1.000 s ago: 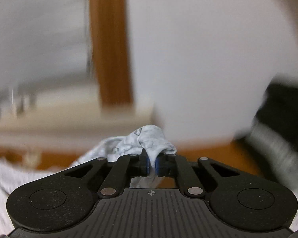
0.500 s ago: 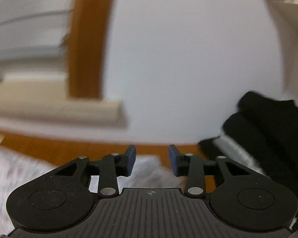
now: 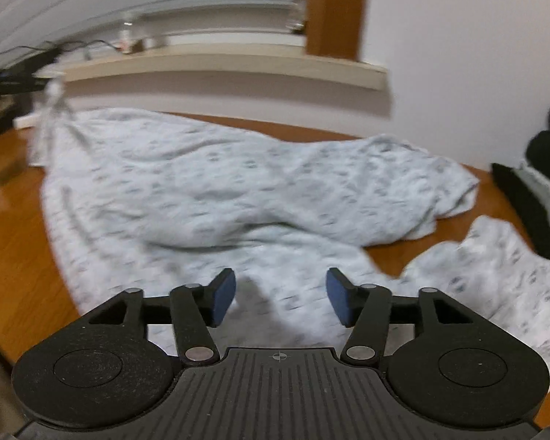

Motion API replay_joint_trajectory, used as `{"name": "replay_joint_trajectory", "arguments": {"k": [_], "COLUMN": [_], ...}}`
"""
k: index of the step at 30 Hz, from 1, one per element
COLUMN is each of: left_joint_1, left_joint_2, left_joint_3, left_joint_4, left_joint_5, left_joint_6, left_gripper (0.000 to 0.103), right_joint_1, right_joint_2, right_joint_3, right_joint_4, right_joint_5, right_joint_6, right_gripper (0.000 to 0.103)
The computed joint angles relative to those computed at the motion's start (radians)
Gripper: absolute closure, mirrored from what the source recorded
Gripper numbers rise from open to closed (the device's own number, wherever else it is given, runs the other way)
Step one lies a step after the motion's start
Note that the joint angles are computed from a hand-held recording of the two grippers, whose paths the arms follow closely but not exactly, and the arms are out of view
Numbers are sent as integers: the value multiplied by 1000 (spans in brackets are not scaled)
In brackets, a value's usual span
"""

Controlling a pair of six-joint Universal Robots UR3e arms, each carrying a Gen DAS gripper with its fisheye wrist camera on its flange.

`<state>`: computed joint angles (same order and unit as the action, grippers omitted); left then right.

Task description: Fold clothes

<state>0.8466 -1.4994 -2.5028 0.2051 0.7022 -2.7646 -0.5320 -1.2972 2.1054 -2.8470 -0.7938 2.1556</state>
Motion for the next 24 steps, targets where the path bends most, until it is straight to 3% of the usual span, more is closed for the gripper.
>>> {"name": "replay_joint_trajectory", "arguments": {"k": [5, 9, 10, 11, 12, 13, 15, 21, 24], "left_joint_1": [-53, -32, -13, 7, 27, 45, 82, 123, 120], "left_joint_2": [-70, -44, -21, 3, 26, 50, 98, 171, 175], "left_joint_3": [50, 38, 27, 16, 7, 0, -10, -11, -17], "left_joint_4": [41, 29, 13, -5, -23, -48, -106, -227, -243], "left_joint_5": [66, 63, 52, 39, 26, 15, -7, -18, -11], "left_joint_6": [-25, -15, -3, 9, 21, 35, 65, 142, 168], "left_gripper": [98, 98, 98, 98, 98, 98, 98, 98, 98], "right_joint_1": [-14, 0, -7, -13, -11, -11, -26, -100, -98], "right_joint_2": [-76, -57, -56, -58, -74, -88, -110, -217, -202], "right_joint_3": [53, 81, 76, 72, 73, 80, 157, 109, 17], "right_joint_4": [179, 133, 154, 173, 185, 183, 11, -16, -81], "right_joint_5": [56, 34, 48, 57, 51, 47, 71, 236, 255], "right_joint_6": [-174, -195, -202, -213, -236, -253, -218, -101, -2], "right_gripper": [38, 44, 62, 92, 98, 99, 100, 100, 100]}}
